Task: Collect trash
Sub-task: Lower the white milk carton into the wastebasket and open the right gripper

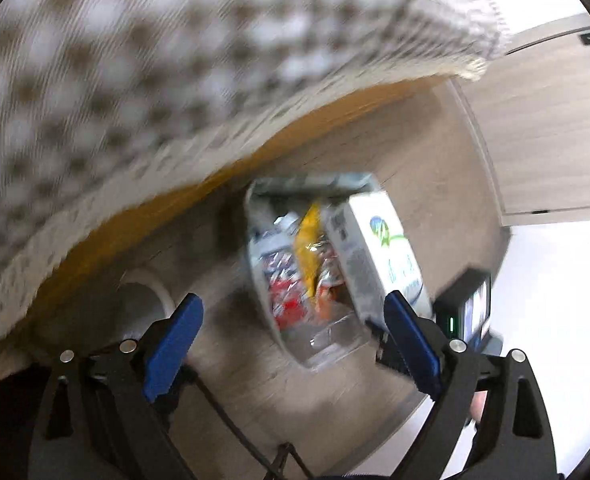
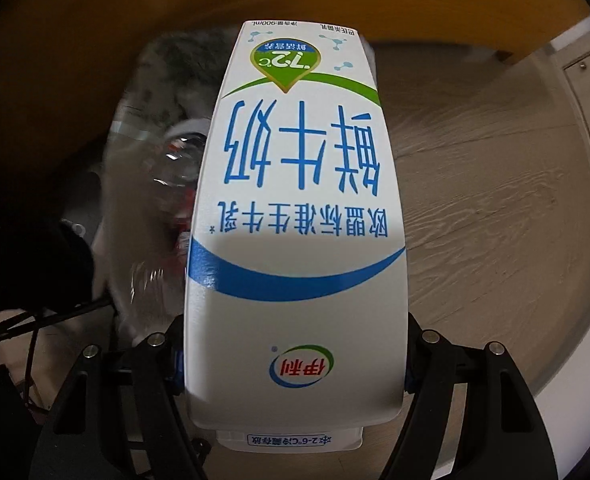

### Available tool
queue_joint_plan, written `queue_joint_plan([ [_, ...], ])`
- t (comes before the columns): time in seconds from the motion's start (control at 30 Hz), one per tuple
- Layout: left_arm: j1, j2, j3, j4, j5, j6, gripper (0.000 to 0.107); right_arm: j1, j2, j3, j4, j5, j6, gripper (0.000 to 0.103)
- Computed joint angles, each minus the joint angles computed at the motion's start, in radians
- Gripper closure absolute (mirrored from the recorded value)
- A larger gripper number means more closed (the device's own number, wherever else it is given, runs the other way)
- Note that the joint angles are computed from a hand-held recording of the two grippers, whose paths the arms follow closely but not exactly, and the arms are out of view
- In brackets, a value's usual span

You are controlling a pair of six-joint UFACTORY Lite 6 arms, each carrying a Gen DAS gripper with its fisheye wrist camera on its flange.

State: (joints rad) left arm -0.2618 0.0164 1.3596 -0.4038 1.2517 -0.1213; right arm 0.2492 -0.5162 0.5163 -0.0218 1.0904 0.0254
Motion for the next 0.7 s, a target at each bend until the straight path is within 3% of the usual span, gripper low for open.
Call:
queue_joint_plan([
  [0.1,-0.065,0.03,0.017,0.066,-0.009,-0.02,0.018,0.024,0.199,0.051,-0.066,-0.047,0.043,0.032],
  [0.27,-0.121,0.056,0.041,0.096,0.018,-0.016,0.018,0.055,0.378,0.062,-0.141,-0.137,0.145,0.032],
  [0.43,-0.103,0.018,-0.018,0.091,0.003,0.01,0.018,0.127,0.361,-0.025,-0.25,-0.212,0.299,0.03],
  [0.7,-0.108,0.04,-0.004,0.096,-0.02,-0.012,0.018,0.338,0.238,-0.026,-0.203,-0.123,0.39,0.018],
])
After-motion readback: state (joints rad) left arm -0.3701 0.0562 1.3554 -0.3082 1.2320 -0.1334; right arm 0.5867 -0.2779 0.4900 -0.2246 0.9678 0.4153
